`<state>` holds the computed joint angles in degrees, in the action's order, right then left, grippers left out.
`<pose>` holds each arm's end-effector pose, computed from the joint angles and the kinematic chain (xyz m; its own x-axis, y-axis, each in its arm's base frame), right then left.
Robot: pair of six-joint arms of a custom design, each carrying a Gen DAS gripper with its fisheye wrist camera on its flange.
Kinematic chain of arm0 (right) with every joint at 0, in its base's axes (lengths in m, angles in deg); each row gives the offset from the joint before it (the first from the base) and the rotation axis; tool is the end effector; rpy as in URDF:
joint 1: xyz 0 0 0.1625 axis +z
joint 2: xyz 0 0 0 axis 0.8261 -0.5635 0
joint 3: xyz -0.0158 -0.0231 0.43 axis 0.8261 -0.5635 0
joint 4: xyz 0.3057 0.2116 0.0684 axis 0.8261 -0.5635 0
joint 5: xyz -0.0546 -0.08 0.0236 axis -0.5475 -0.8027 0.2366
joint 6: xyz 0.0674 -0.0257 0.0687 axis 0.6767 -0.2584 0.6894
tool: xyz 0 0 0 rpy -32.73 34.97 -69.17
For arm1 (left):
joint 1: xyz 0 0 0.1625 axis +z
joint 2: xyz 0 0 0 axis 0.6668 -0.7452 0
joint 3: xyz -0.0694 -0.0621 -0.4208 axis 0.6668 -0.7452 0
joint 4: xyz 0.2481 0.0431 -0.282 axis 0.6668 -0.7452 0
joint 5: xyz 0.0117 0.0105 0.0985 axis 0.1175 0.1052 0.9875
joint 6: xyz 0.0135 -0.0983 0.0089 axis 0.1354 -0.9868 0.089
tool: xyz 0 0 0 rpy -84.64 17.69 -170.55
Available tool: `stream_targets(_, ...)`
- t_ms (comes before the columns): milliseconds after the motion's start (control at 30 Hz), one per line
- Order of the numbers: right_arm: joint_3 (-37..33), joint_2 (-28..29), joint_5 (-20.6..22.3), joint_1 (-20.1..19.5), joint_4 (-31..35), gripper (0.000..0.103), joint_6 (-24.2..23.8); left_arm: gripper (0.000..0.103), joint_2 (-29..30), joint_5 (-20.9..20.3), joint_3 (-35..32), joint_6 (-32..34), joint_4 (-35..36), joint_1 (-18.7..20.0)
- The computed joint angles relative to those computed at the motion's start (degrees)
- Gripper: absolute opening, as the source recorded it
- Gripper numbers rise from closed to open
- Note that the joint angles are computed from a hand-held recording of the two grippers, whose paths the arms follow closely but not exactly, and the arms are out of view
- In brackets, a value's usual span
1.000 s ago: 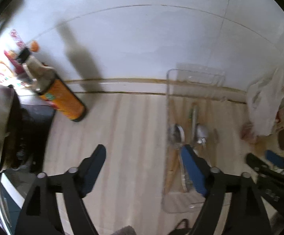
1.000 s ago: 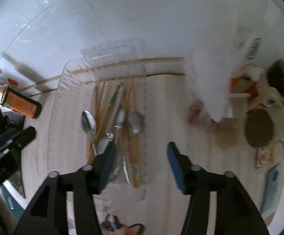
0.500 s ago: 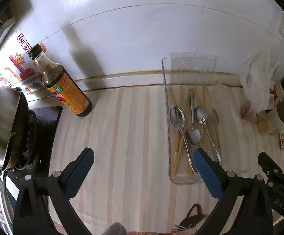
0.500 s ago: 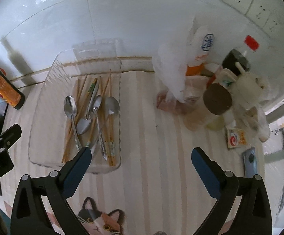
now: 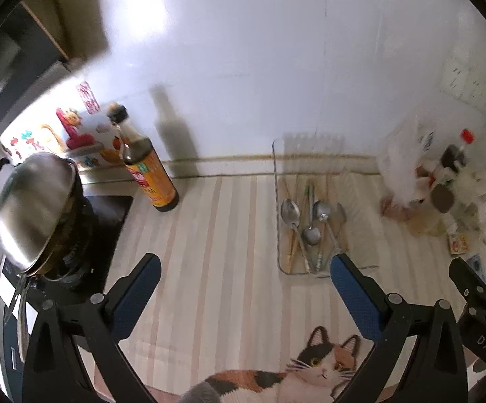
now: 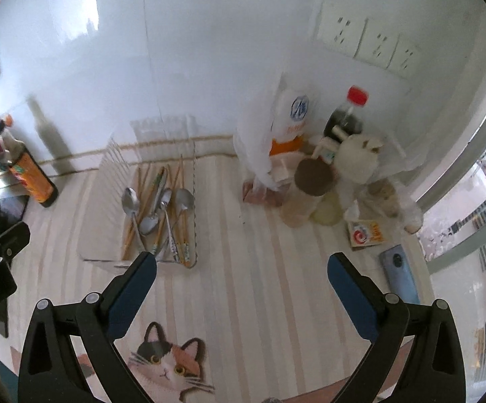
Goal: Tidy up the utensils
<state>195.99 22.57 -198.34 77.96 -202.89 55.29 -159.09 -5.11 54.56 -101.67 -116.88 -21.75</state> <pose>0.3895 -0.3439 0.2305 -0.6570 0.1634 0.7360 -0.3712 0.7796 -0.5044 -0.3284 -0.3438 0.3404 -0.6470 -0.0773 -0.7586 0.4070 0.8063 -0.4293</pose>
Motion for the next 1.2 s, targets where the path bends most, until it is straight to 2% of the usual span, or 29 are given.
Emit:
stream_targets(233, 2.3, -6.4, -2.3, 7.6, 5.1, 0.103, 4.0, 0.103, -2.1, -2.1, -2.3, -11.0, 10.8, -9.8)
stream_targets(467, 2.7, -11.7, -4.3, 15.4, 15.7, 0.103, 11.6, 0.103, -2.7, -4.5, -5.1, -19.0, 19.5, -17.9)
stream_targets(633, 0.3, -12.8, -4.5, 20.1, 27.3, 0.103, 20.0, 0.103, -2.8, -6.1, -7.0, -22.5, 24.1, -22.3)
stream_targets(900, -3.1, -12.4, -3.9, 24.6, 36.1, 0.103, 26.5, 0.103, -3.1, -7.9, -8.5, -26.7, 28.2, -25.7)
stream_targets(1200, -4.7, -12.2, -3.7, 25.8, 39.2, 0.103, 28.8, 0.103, -2.7, -9.1, -9.5, -27.0, 28.9, -26.0)
